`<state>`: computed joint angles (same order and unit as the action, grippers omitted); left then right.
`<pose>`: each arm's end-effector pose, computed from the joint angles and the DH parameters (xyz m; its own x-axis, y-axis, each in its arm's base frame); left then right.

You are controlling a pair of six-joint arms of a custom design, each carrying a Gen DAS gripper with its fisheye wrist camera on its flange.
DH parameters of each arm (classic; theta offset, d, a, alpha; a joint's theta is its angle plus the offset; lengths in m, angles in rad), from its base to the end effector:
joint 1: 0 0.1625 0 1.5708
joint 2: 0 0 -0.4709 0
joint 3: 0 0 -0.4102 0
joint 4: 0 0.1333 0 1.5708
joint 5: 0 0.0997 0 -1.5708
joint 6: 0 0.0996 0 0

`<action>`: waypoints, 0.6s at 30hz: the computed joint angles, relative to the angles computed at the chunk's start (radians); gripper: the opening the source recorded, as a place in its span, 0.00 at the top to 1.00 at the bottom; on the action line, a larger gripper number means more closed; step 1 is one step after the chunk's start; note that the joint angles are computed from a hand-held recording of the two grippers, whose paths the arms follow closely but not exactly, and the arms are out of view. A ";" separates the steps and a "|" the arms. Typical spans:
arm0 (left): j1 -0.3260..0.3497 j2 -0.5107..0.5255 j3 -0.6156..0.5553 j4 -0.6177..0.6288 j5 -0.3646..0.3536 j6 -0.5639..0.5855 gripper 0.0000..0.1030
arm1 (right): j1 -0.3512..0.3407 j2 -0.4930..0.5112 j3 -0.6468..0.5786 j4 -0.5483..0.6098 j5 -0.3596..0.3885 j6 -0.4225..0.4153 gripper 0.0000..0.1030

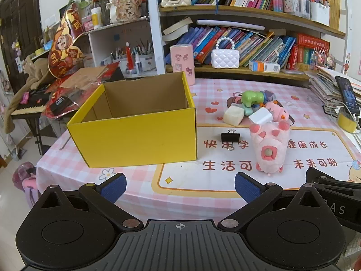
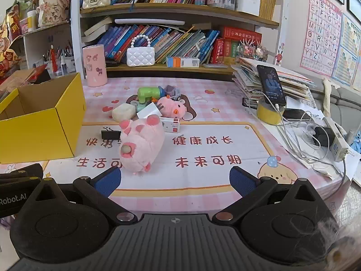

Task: Organize objects
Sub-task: 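Move both grippers toward the pink plush pig and small white box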

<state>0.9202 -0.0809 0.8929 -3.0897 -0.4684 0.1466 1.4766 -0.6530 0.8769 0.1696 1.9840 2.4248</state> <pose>-0.3420 -0.8162 -0.0666 -0.6353 -0.0973 -0.7661 0.5593 0.6260 -0.5434 0.0158 -0.8251 0.2305 -0.6848 0.0925 0.7228 -0.5489 0.5869 -0.5951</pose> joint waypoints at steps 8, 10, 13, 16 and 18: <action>0.000 -0.002 0.003 0.002 -0.001 -0.003 0.00 | 0.004 -0.006 0.012 -0.006 0.003 0.001 0.00; 0.000 -0.002 0.003 0.000 0.000 -0.002 0.00 | 0.005 -0.006 0.013 -0.007 0.003 0.000 0.00; 0.000 -0.002 0.004 -0.002 0.000 -0.001 0.00 | 0.005 -0.007 0.013 -0.008 0.003 0.000 0.00; 0.000 -0.003 0.005 -0.002 -0.001 -0.001 0.00 | 0.005 -0.007 0.013 -0.008 0.004 0.000 0.00; 0.000 -0.003 0.006 -0.003 -0.001 -0.001 0.00 | 0.005 -0.007 0.013 -0.008 0.004 0.000 0.00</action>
